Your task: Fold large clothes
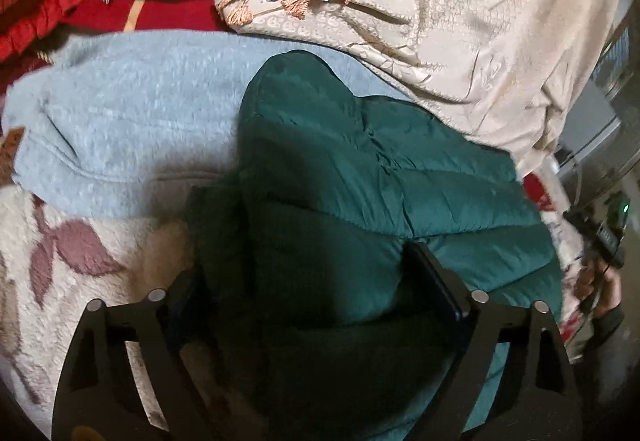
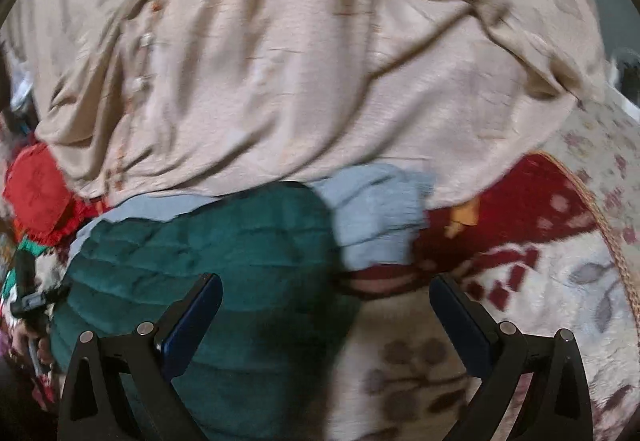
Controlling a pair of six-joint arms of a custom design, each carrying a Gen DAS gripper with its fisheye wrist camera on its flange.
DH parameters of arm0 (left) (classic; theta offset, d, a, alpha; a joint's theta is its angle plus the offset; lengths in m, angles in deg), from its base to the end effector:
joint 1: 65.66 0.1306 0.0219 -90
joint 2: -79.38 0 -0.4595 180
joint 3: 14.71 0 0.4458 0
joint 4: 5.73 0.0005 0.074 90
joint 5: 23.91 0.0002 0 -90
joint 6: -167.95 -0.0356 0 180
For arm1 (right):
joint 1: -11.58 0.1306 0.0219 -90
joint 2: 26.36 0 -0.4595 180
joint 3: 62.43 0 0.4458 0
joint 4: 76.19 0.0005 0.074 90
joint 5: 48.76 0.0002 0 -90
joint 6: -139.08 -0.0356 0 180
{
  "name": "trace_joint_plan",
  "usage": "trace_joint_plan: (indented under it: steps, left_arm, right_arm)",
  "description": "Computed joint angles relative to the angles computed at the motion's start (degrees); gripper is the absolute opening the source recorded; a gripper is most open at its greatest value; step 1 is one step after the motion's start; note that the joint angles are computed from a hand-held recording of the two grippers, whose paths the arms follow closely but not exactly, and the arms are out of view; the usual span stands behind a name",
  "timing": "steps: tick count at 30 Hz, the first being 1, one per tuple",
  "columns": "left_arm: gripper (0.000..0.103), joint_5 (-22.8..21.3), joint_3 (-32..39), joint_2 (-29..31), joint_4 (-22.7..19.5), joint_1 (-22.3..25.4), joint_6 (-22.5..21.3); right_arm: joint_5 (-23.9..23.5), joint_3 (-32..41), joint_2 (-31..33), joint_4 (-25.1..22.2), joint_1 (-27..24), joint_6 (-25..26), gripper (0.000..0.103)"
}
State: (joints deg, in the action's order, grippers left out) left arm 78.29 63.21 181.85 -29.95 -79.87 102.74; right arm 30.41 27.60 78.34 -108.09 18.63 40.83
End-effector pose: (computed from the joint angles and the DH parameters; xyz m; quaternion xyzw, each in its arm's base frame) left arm 0.5779 -0.1546 0.3121 -0.0485 0.9302 -0.2106 0.2968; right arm 0.6389 0.0852 0.3829 -0.0252 0.9252 0.1359 0.3534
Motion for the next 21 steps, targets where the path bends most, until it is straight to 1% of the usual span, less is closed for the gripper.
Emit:
trace_joint_plan:
  steps: [2, 3, 6, 8, 10, 11, 12, 14, 15, 17, 18, 19, 21]
  left_arm:
    - [0.088, -1.8, 0.2, 0.1, -0.5, -0.4, -0.3]
    - [0.088, -2.8, 0.4, 0.3, -0.8, -0.6, -0.4]
    - [0.088, -4.2, 0.6, 0.5, -1.2, -1.0, -0.6]
    - [0.088, -4.3, 0.8, 0.7, -1.3, -1.0, -0.4]
    - [0.089, -4.2, 0.8, 0.9, -1.1, -0.9, 0.2]
    - [0.089, -4.1, 0.9, 1.0, -1.0, -0.9, 0.3]
    - [0.089, -4.1, 0.9, 1.0, -1.0, -0.8, 0.4]
    - [0.09, -4.5, 0.9, 1.0, -1.0, -0.9, 0.5]
    - [0.091, -4.8, 0.9, 1.0, -1.1, -1.0, 0.5]
    - [0.092, -5.3, 1.2, 1.3, -1.4, -1.1, 0.7]
    - [0.093, -5.5, 1.2, 1.3, -1.5, -1.1, 0.8]
    - [0.094, -5.8, 1.3, 1.4, -1.5, -1.1, 0.9]
    - [0.094, -7.0, 1.5, 1.5, -1.7, -1.4, 0.9]
  right_arm:
    - [-3.7, 0.7, 1.5, -1.6, -1.4, -2.4, 0.103]
    - [-7.0, 1.2, 2.6, -2.6, -2.1, -3.4, 0.103]
    - [-14.3, 2.4, 5.2, -4.6, -2.4, -4.3, 0.103]
    - [-17.9, 3.4, 6.9, -6.6, -2.0, -3.9, 0.103]
    - [-17.8, 4.6, 8.5, -9.6, -1.0, -1.8, 0.103]
    - [-17.7, 4.7, 9.0, -10.0, -0.6, -1.0, 0.102]
    - [-18.2, 4.7, 9.4, -9.6, -0.6, -1.3, 0.103]
    - [-22.0, 4.4, 10.6, -7.6, -1.1, -5.3, 0.103]
    - [-23.0, 4.4, 10.8, -6.8, -1.3, -5.7, 0.103]
    - [-27.2, 5.0, 11.4, -6.7, -1.5, -3.5, 0.103]
    - [-30.4, 5.3, 11.8, -7.1, -1.5, -2.1, 0.103]
    - [-31.3, 5.5, 11.9, -7.6, -1.4, -0.4, 0.102]
    - [-30.2, 5.4, 11.8, -7.8, -0.9, 2.8, 0.099]
